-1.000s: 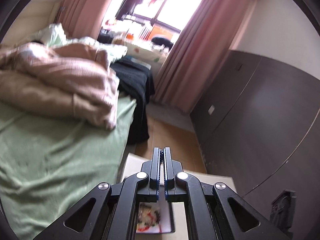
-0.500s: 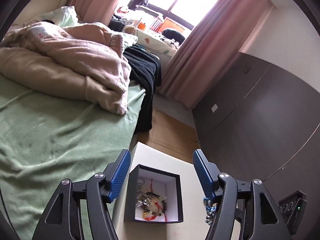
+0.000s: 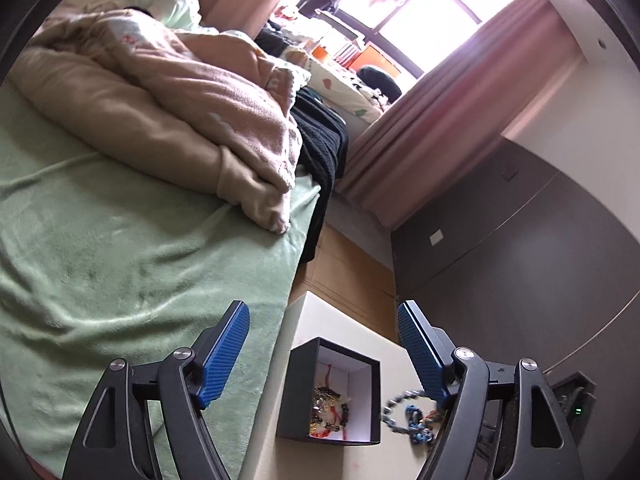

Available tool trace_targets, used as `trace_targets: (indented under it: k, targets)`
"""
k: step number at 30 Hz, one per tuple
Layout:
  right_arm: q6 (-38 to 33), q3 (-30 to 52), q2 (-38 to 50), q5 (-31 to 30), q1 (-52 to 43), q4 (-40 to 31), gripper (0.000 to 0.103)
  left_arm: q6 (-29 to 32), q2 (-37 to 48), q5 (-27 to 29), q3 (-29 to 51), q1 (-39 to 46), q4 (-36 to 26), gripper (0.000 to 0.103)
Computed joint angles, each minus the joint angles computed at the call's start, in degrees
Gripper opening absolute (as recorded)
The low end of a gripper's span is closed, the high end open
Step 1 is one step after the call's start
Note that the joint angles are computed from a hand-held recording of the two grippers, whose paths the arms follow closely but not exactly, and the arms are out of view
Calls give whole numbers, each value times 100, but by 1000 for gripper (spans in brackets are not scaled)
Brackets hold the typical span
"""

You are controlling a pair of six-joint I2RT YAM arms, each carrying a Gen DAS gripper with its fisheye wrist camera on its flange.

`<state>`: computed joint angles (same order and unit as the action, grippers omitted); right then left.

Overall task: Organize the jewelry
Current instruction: 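Drop the necklace in the black box with left tool while right drops the bracelet, then move both open tools back over the remaining jewelry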

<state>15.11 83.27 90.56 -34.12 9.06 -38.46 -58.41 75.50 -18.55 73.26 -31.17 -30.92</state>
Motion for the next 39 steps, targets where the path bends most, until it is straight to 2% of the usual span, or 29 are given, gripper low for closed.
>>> trace_targets:
  k: [3, 7, 10, 11, 13, 15, 16, 23, 25, 27, 33, 39]
  targets:
    - [-105, 240, 220, 336, 271, -46, 12, 31, -23, 24, 2, 29, 0, 77]
    - [-151, 543, 512, 1206, 618, -131, 12, -10, -48, 61, -24, 69, 30, 77]
    - [-358, 794, 800, 1417, 819, -276, 12, -11, -16, 83, -18, 68, 38, 77]
    - [-401, 885, 900, 1384, 848, -373, 15, 2, 1, 77, -1, 50, 21, 77]
    - [-461, 946, 1032, 952, 801, -515, 27, 26, 79, 45, 79, -3, -47, 77]
    - [-428, 564, 806, 742, 694, -187, 43, 64, 172, 11, 164, -75, -89, 77]
    - [-400, 325, 633, 762, 611, -10, 46, 88, 208, 6, 198, -97, -99, 77]
    - [-482, 87, 40, 750, -271, -394, 48, 164, 767, -81, 670, -451, -86, 77]
    - [-548, -78, -200, 605, -680, -461, 54, 235, 1002, -110, 893, -586, -105, 77]
    - [-546, -236, -367, 434, -1058, -478, 64, 324, 1256, -149, 1145, -733, -142, 77]
    - [-503, -238, -418, 101, -2090, -808, 65, 436, 1986, -131, 1824, -1069, -166, 77]
    - [-440, -246, -445, -26, -2653, -1053, 65, 738, 2761, -130, 2688, -1356, -352, 77]
